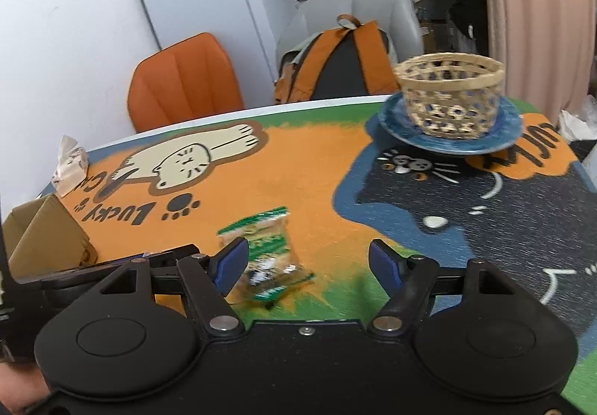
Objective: Organize snacks
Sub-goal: 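Grasp the clear snack stick with the left tool while the right tool grasps the green milk biscuit packet, then carry the snack stick and biscuit packet over the box and open both tools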
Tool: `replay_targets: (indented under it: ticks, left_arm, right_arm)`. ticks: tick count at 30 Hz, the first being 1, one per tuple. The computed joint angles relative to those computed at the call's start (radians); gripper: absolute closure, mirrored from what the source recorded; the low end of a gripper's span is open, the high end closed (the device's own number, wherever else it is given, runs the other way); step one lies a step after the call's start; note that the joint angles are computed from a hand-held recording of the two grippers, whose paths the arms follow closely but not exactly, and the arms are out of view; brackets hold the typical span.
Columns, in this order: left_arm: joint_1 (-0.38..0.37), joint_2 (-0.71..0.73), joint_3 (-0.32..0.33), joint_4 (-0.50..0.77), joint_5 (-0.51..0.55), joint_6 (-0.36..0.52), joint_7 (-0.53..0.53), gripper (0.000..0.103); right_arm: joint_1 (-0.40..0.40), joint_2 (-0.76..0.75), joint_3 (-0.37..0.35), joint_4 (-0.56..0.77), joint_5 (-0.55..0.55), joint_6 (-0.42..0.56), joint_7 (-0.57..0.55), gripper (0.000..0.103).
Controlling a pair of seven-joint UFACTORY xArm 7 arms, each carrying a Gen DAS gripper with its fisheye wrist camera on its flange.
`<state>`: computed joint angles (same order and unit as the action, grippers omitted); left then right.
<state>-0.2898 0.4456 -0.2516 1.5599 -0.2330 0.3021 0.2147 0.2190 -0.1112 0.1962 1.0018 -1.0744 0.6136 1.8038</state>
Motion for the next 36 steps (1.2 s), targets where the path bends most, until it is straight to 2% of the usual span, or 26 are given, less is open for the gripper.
replay_targets:
  ticks: [10,12,13,14,19,22,28,36]
  left_arm:
    - [0.052,-0.049,-0.020,-0.044,-0.072,-0.016,0.027,0.050]
    - [0.050,-0.053,-0.016,-0.045,-0.076,-0.013,0.025,0.050]
    - [0.051,-0.058,-0.017,-0.049,-0.080,-0.012,0.026,0.050]
    - [0.055,-0.064,-0.021,-0.055,-0.088,-0.014,0.032,0.050]
    - [0.077,-0.106,-0.045,-0.107,-0.146,-0.024,0.083,0.050]
    - [0.083,-0.133,-0.053,-0.138,-0.188,-0.024,0.111,0.050]
    - [0.099,-0.205,-0.076,-0.201,-0.315,-0.030,0.233,0.050]
    - [0.072,-0.312,-0.038,-0.266,-0.496,-0.017,0.382,0.050]
  right_arm:
    - [0.056,0.147,-0.040,0.142,0.030,0.043,-0.132,0.031]
    - [0.067,0.164,-0.055,0.150,0.054,0.036,-0.153,0.037]
    - [0.068,0.165,-0.060,0.144,0.071,0.022,-0.159,0.050]
    - [0.082,0.162,-0.062,0.141,0.046,0.046,-0.137,0.053]
    - [0.097,0.087,-0.049,0.068,0.059,0.078,-0.073,0.053]
    - [0.091,0.028,-0.023,0.015,0.055,0.107,-0.021,0.053]
    - [0.067,-0.087,0.048,-0.070,0.053,0.171,0.081,0.053]
    - [0.054,-0.166,0.134,-0.082,0.057,0.257,0.110,0.053]
